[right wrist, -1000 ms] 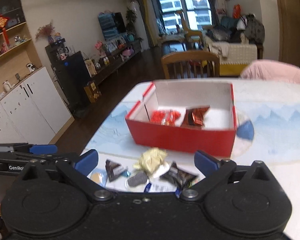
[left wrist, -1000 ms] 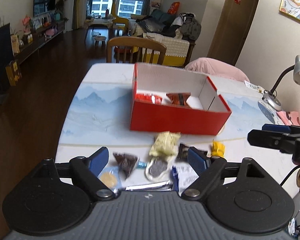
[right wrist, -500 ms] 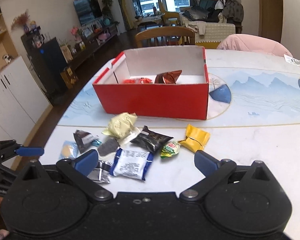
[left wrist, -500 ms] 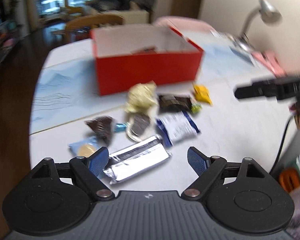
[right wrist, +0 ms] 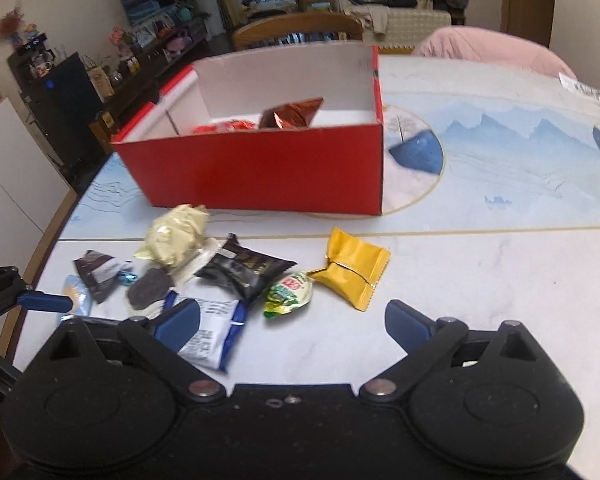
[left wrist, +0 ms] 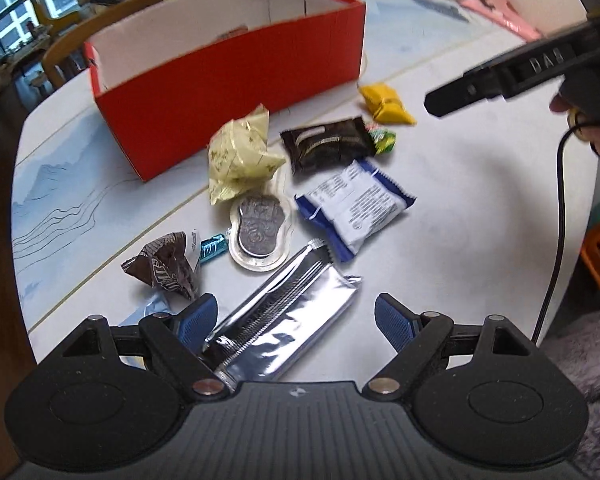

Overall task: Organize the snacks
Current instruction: 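Grasp the silver bar with the left gripper while the right gripper grasps the yellow candy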

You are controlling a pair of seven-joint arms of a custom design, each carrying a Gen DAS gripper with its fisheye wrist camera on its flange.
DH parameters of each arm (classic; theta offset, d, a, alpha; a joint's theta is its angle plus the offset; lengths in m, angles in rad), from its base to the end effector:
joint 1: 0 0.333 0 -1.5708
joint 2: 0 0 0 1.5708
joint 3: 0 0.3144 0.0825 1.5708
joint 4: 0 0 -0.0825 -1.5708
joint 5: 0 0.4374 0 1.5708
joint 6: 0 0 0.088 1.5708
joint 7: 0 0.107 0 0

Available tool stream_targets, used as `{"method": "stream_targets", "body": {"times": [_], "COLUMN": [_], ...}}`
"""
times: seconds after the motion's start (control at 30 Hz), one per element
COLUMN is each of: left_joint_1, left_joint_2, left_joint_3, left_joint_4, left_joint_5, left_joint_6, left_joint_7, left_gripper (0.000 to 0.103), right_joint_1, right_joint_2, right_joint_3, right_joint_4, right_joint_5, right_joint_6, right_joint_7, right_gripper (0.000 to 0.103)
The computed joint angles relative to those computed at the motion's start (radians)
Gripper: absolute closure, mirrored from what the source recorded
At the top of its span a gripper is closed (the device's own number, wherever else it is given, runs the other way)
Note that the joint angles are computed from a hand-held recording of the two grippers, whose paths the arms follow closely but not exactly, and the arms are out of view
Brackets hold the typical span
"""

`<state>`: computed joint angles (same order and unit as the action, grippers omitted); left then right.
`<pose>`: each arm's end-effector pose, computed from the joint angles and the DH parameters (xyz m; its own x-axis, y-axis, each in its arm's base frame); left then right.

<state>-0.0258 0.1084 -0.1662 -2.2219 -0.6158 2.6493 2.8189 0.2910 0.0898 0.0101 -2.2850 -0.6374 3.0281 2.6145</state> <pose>0.5957 -0.0996 0.3183 -0.7974 -0.6020 -0.0410 -0.5158 0.7154 -0.4713 0.5574 0.2200 0.3393 -0.0622 -0.9775 -0.2015 -0.7856 0.1725 -0.5942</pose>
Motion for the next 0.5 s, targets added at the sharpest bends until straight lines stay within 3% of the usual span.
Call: {"method": "stream_targets", "body": {"times": [0.23, 0.5], "left_joint_1": [-0.011, -0.013], "left_joint_2": [0.071, 0.116], "left_joint_3": [0.010, 0.005], "left_joint_4": [0.075, 0.121], "left_joint_5": [0.187, 0.279], "left_joint_6": [-0.039, -0.061], "left_joint_7": [-0.067, -0.121], "left_gripper": [0.017, 0.017], "right_joint_1": [-0.011, -0.042], "right_joint_2": [0.102, 0.202], "right_joint_3": [-0.021, -0.001], "right_joint_4": [0.095, 0.195], "right_joint_5": [0.088, 0.253], "right_joint_6": [-0.032, -0.109], "right_joint_7": [-0.031, -0.097], "right_gripper": [0.011, 0.022]}}
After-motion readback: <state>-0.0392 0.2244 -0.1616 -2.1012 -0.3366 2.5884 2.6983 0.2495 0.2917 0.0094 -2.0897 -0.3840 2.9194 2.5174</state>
